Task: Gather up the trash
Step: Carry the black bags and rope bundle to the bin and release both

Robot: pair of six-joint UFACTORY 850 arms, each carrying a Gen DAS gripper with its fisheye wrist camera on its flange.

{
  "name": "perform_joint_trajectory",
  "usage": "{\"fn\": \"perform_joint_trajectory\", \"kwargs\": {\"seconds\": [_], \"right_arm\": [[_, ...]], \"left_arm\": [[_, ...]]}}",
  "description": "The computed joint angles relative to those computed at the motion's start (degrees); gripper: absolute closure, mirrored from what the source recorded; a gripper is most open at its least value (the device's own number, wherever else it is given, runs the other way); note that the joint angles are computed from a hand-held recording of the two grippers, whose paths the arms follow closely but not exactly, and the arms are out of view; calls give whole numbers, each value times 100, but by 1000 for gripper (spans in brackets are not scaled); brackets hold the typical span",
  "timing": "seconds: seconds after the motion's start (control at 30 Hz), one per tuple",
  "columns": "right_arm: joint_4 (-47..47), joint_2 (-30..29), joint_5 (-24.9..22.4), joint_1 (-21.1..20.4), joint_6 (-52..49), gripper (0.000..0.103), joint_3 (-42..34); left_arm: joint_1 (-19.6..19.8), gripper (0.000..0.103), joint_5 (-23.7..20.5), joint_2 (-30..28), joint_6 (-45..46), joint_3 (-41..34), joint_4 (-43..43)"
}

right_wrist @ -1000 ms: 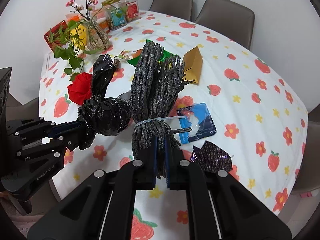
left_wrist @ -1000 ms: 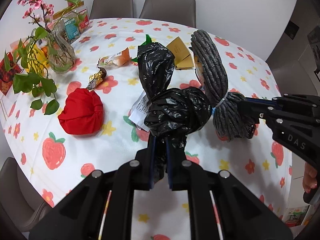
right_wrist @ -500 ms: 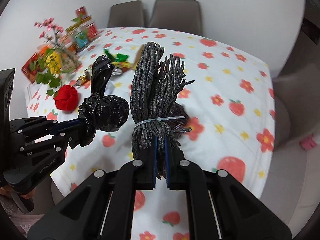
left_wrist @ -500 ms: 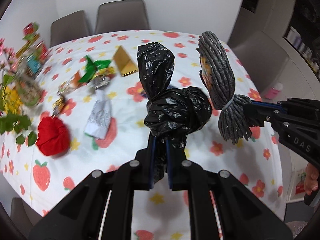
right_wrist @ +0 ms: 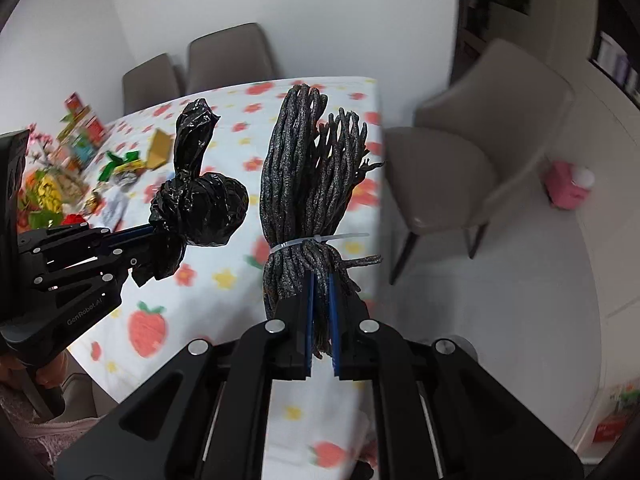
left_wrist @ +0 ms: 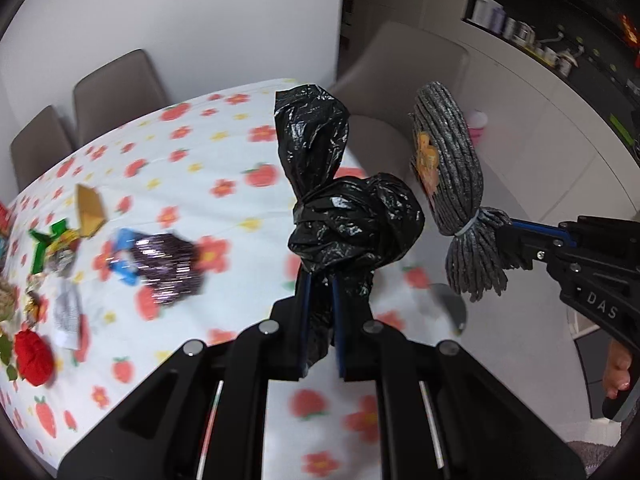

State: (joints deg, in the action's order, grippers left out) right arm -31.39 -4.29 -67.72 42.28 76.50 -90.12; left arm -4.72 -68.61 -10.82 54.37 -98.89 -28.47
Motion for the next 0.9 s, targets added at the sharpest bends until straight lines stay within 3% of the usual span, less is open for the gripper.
{"fn": "perform_joint_trajectory", "kwargs": {"seconds": [0.23, 0.43, 0.7, 0.9], "right_arm": [[136, 1830, -698, 147, 516, 97, 1888], [660, 3044, -756, -4, 564, 97, 3233], [1303, 3740, 389, -899, 108, 97, 4846], [1543, 3683, 2090, -1674, -78, 97, 6237]], "left_arm": [[-1393, 92, 385, 1043, -799, 1492, 232], [-2550, 92, 890, 1414, -1819, 2573, 524], [-3508, 92, 1930, 1118, -2717, 3475, 1217], [-3763, 92, 3058, 301, -2973, 3992, 1442]]}}
